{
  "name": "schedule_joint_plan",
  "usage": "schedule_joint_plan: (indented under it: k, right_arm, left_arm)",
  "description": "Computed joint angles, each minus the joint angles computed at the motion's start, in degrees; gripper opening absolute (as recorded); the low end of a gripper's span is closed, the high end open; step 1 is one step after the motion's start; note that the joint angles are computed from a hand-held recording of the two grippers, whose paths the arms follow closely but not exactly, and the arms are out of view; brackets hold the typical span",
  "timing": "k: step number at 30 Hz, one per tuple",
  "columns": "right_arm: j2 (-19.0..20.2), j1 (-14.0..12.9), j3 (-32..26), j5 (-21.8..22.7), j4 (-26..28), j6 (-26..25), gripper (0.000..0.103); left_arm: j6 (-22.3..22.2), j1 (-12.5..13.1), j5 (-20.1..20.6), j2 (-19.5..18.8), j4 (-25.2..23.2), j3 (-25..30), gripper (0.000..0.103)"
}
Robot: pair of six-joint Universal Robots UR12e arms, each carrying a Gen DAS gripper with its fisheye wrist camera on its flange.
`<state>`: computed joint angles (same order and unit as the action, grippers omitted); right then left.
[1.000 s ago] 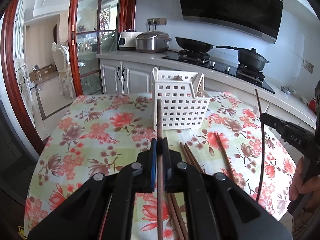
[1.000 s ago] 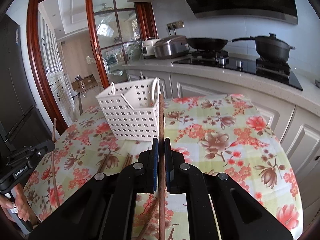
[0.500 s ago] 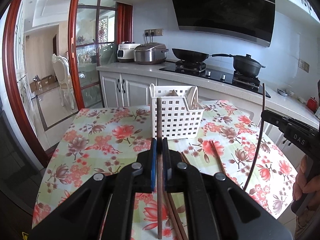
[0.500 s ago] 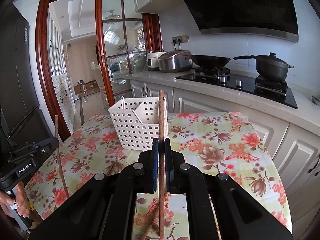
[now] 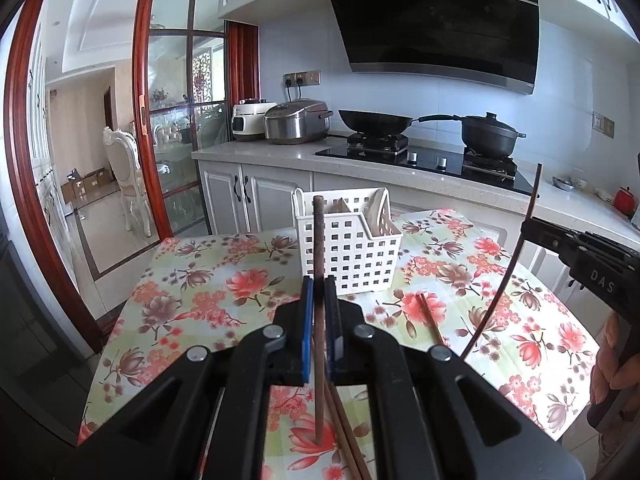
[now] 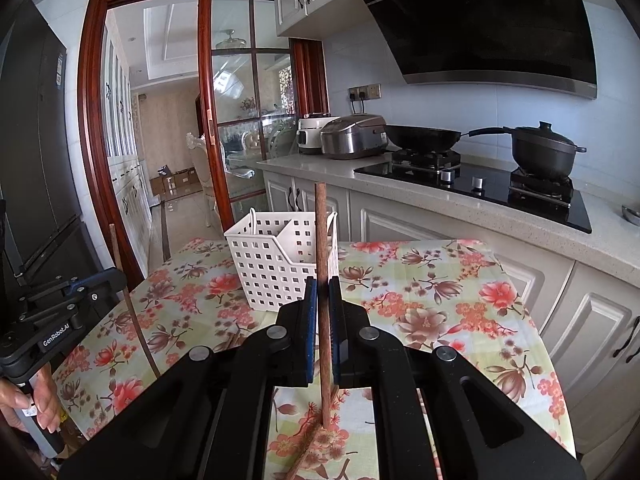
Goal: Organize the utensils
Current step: 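Lift both chopsticks upright and carry them over the white basket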
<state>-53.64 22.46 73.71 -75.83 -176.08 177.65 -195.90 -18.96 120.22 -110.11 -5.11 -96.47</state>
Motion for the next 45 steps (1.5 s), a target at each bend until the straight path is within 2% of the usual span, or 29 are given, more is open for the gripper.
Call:
schedule_joint_plan:
  k: [10,13,18,25,32,38,45]
  right_arm:
    - [-0.2,0.3,-0.6,-0.4,-0.7,-1.2,0.006]
    - [0.3,0.6,-2.1,-1.1,-0.4,-2.1,0.006]
    - [2.4,0.9,-7.5,-1.5,1.2,-2.4,0.006]
    - [6.9,1.8,-18.0,-2.5,5.4,-3.0,0.006]
    - [12.6,2.5,-30.6,-3.2,11.6,-4.2,0.006]
    - [18.7,2.7,-43.0,-2.0,19.2,-3.7,0.006]
    - [25.5,3.1,-54.5,-0.7,29.3,-4.9,0.006]
  left_arm:
    - [1.8,0.1,0.5,-0.2,1.5,0.7,0.005]
    - [3.3,0.5,0.7,-0.6,1.5,1.9,0.005]
    - [3.7,2.1,-1.6,-0.8,0.0,4.8,0.005]
    - [3.7,4.3,-2.4,-2.1,-1.2,10.5,0.005]
    - [5.2,5.9,-2.9,-5.3,-3.1,18.7,0.005]
    - [5.9,7.0,-3.7,-8.7,-5.3,25.3,0.005]
    - [2.5,8.4,-7.7,-11.5,-10.2,27.4,0.005]
